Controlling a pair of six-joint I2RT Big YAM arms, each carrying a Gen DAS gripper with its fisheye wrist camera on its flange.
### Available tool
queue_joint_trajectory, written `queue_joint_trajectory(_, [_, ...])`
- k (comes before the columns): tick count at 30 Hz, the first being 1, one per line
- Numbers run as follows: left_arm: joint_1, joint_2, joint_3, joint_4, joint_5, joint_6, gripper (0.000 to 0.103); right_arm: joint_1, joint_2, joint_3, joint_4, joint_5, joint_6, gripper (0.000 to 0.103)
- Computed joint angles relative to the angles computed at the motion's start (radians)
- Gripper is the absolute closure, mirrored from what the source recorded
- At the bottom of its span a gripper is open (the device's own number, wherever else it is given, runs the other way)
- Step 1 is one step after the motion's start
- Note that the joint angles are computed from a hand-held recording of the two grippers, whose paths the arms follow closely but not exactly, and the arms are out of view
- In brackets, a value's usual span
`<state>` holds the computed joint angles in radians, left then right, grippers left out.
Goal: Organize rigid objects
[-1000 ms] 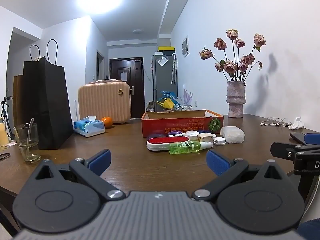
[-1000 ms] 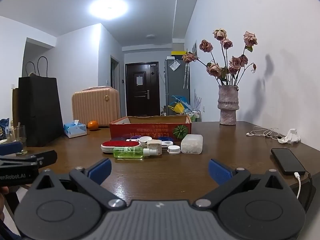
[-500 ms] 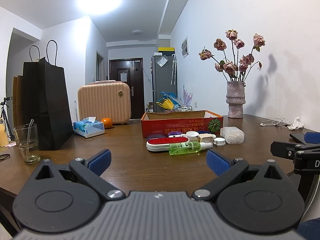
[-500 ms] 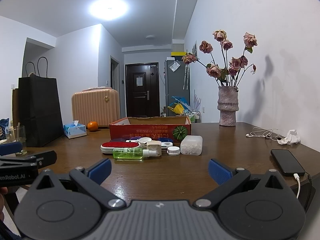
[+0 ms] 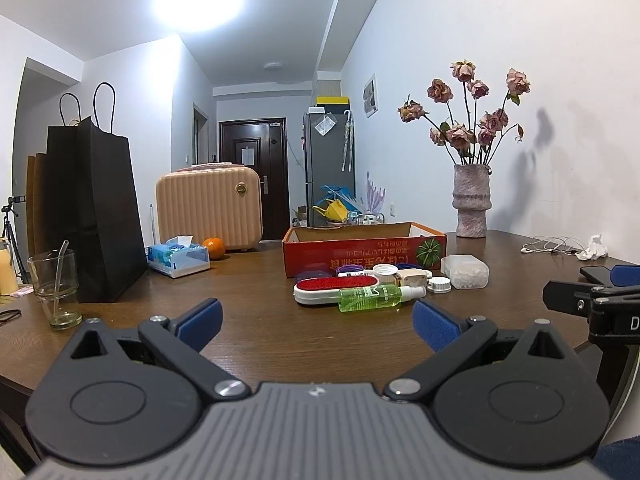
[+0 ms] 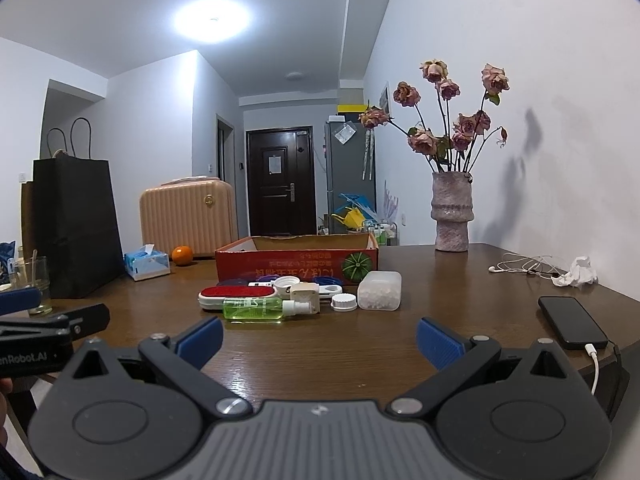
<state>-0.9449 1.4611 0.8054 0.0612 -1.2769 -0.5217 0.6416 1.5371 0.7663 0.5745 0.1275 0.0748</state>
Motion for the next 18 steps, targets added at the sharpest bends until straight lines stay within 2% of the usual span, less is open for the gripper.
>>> queue_joint_trajectory(18, [0.001,0.000,-0.002,0.003,0.002,0.003,0.000,0.002,0.003,0.000,0.002,0.003,0.006,0.000])
